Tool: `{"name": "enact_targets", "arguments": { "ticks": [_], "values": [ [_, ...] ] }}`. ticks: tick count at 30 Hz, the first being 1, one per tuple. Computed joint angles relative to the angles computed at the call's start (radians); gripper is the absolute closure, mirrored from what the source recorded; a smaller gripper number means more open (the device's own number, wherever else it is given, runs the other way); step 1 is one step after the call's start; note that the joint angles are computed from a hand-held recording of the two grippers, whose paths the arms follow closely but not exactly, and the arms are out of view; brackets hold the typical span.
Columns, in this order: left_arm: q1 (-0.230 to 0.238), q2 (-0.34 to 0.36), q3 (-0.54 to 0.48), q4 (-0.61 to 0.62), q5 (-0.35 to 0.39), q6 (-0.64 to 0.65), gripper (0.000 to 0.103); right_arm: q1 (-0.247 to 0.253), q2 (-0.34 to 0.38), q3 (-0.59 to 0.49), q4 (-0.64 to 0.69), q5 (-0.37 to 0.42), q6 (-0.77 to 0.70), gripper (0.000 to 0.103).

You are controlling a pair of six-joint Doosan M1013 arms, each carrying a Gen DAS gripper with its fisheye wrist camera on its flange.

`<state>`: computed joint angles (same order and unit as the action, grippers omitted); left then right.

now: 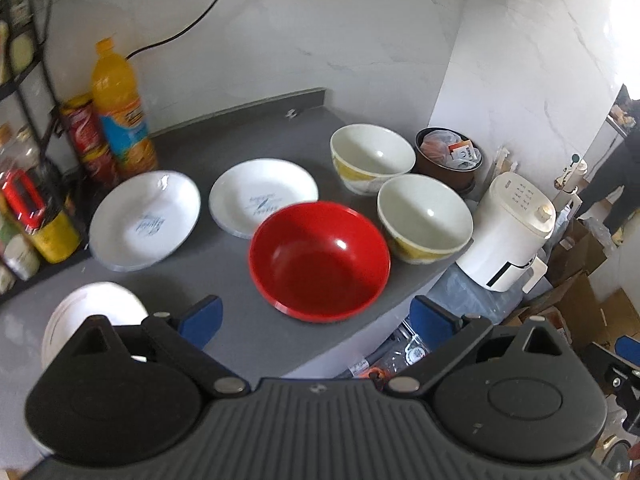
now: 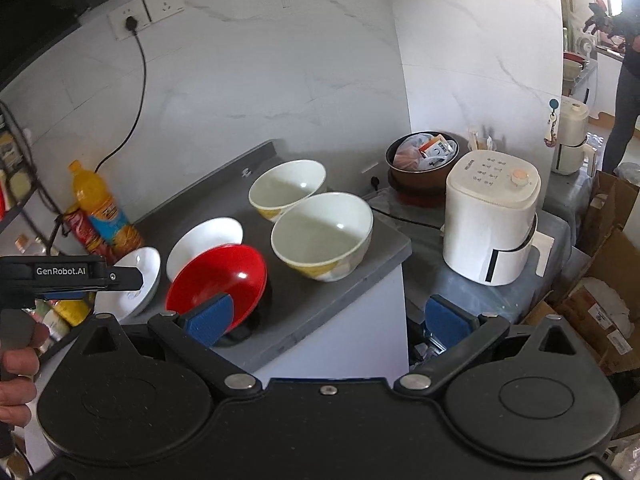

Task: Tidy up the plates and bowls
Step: 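Move both grippers toward the cream bowl beside the red bowl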

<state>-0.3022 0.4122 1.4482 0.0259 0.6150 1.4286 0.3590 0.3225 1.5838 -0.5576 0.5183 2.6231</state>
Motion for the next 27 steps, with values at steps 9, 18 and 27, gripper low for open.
{"name": "enact_targets", "arguments": {
  "ticks": [9, 18, 27],
  "values": [
    [0.005, 0.096, -0.134, -0.033, 0.044, 0.086, 0.003, -0.026, 0.071, -0.066, 0.063, -0.014, 0.003, 0.0],
    [0.021, 0.203, -0.277, -0.106, 0.116, 0.175, 0.015, -0.042, 0.152, -0.156, 0.115, 0.029, -0.03, 0.006],
    [0.02, 0.327, -0.449, -0.165, 0.224, 0.279, 0.028, -0.074, 0.232, -0.243, 0.165, 0.09, 0.002, 0.021]
  ]
}}
